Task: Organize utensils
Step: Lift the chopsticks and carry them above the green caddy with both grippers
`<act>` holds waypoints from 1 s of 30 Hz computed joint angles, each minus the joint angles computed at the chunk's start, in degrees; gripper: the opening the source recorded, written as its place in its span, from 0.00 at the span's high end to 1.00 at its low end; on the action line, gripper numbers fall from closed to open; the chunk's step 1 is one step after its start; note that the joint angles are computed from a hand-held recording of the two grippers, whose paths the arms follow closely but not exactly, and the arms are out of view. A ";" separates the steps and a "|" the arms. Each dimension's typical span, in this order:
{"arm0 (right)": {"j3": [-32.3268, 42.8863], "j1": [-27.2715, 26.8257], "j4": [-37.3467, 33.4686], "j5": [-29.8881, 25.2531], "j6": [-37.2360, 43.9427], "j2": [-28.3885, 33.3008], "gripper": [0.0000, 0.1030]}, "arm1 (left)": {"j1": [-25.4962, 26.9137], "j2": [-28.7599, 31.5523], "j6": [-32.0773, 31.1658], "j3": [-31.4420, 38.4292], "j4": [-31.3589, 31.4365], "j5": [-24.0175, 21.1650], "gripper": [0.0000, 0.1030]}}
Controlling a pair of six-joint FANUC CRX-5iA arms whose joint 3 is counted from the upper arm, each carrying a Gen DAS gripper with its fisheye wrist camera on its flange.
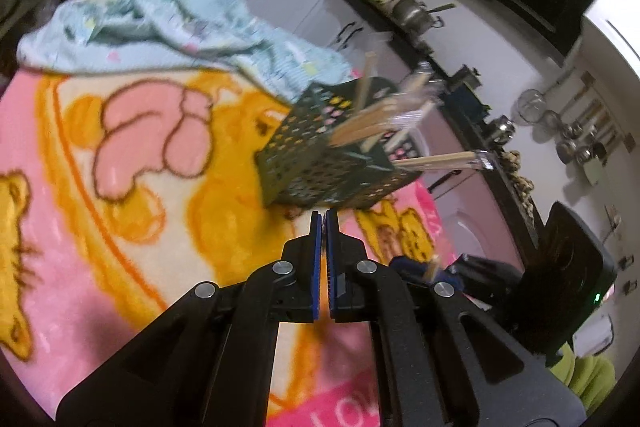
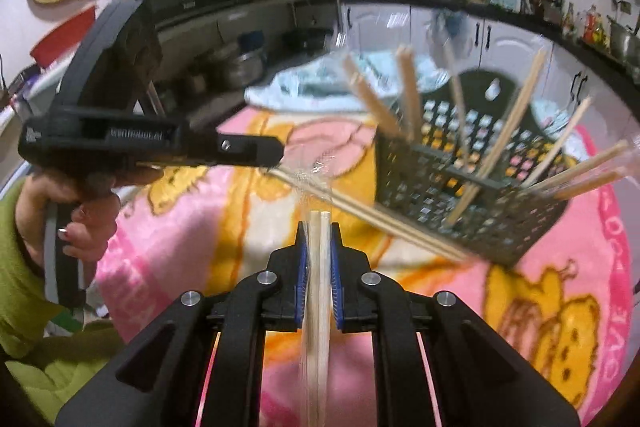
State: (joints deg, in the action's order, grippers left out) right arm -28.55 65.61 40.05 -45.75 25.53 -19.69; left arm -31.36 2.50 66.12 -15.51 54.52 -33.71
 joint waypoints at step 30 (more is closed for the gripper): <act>-4.22 2.08 23.93 -9.48 -14.62 -13.32 0.95 | -6.92 -0.97 -7.33 11.76 -0.39 3.24 1.00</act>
State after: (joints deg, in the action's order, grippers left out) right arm -32.77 67.69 63.98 -55.23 10.91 -33.01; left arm -38.28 1.53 58.78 -3.75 54.13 -30.47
